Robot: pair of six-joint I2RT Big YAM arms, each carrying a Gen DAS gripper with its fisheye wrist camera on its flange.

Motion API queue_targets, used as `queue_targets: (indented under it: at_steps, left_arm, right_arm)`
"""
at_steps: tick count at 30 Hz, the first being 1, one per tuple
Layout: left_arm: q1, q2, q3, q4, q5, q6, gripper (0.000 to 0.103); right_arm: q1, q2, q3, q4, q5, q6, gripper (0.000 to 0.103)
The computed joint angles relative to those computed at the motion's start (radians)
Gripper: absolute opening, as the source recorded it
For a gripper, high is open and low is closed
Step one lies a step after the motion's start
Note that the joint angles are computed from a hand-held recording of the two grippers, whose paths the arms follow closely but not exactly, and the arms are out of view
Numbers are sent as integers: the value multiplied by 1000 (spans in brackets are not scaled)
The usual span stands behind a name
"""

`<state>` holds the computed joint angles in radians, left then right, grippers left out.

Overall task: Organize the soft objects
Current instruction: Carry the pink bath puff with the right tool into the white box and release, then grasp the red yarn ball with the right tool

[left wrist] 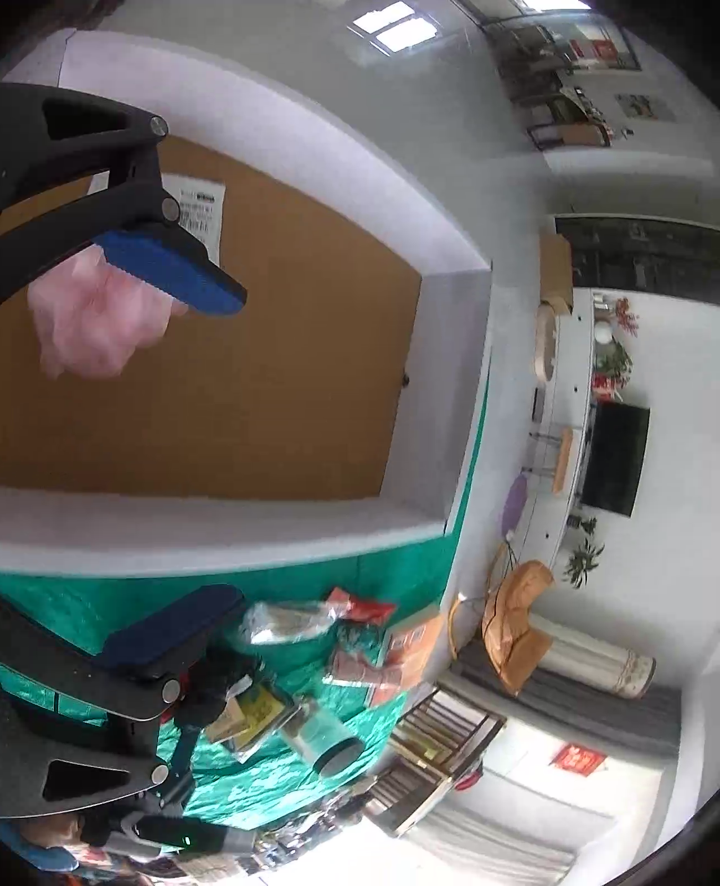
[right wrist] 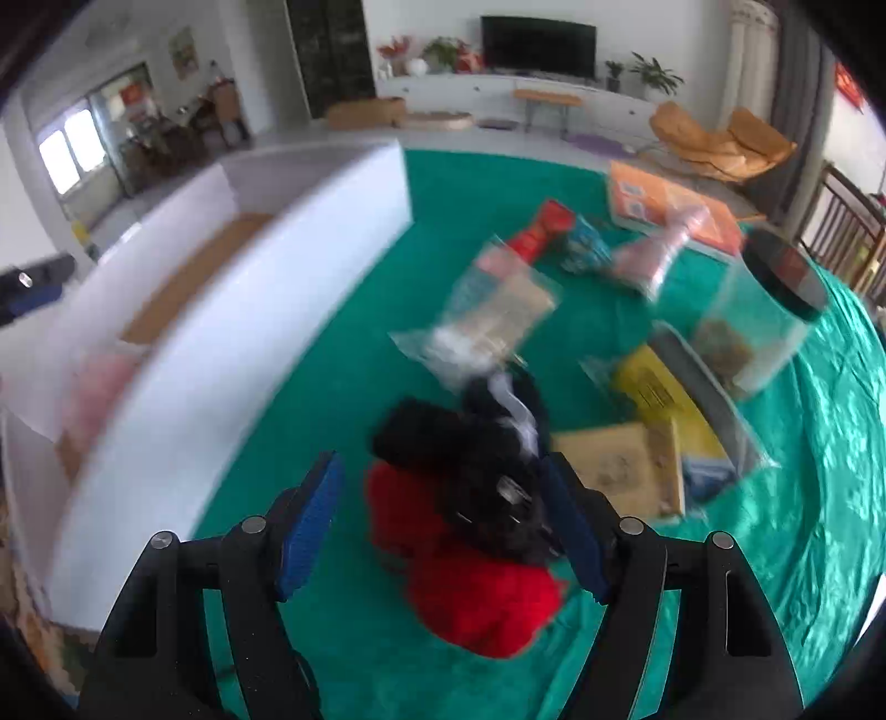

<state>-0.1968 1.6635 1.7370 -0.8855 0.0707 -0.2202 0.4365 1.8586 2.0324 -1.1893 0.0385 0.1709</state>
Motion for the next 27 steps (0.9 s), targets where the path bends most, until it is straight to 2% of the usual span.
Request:
queue_targets:
  at_steps: [1,2,5,7,9,10,15,17,20,23,25,27]
  left_arm:
    - [-22,-5,-6,15,12,13,98]
    - [-50,-11,-11,27,21,26,98]
    - [-127,-16,-21,46,47,68,98]
    - [-172,-4,-19,36,52,93,98]
    - [-213,14,-12,16,44,102,98]
    - [-229,20,-14,9,44,103,98]
    - [-271,40,-42,4,53,99,98]
    - [-281,69,-38,5,56,91,98]
    - [-302,134,-22,19,6,94,98]
    - [-322,209,25,19,-55,90,98]
    - [-329,239,44,31,-67,81,98]
    - [-336,266,66,31,-76,71,100]
  right_arm:
    - [-4,-9,-23,-11,-2,10,76]
    - [-13,-32,-81,10,-15,24,76]
    - [-35,-98,-211,74,-149,70,76]
    - [-27,-94,-219,77,-156,75,73]
    - [-9,-79,-206,69,-97,30,59]
    - [-12,-78,-196,56,-113,38,56]
    - [-76,-181,-338,71,-177,139,54]
    - [-110,-256,-413,62,-137,195,54]
    - [-176,-300,-458,66,0,281,55]
    - [-240,-299,-473,155,88,348,56]
    - [-256,-290,-483,218,127,361,62]
    - [-263,-264,-473,228,112,374,71]
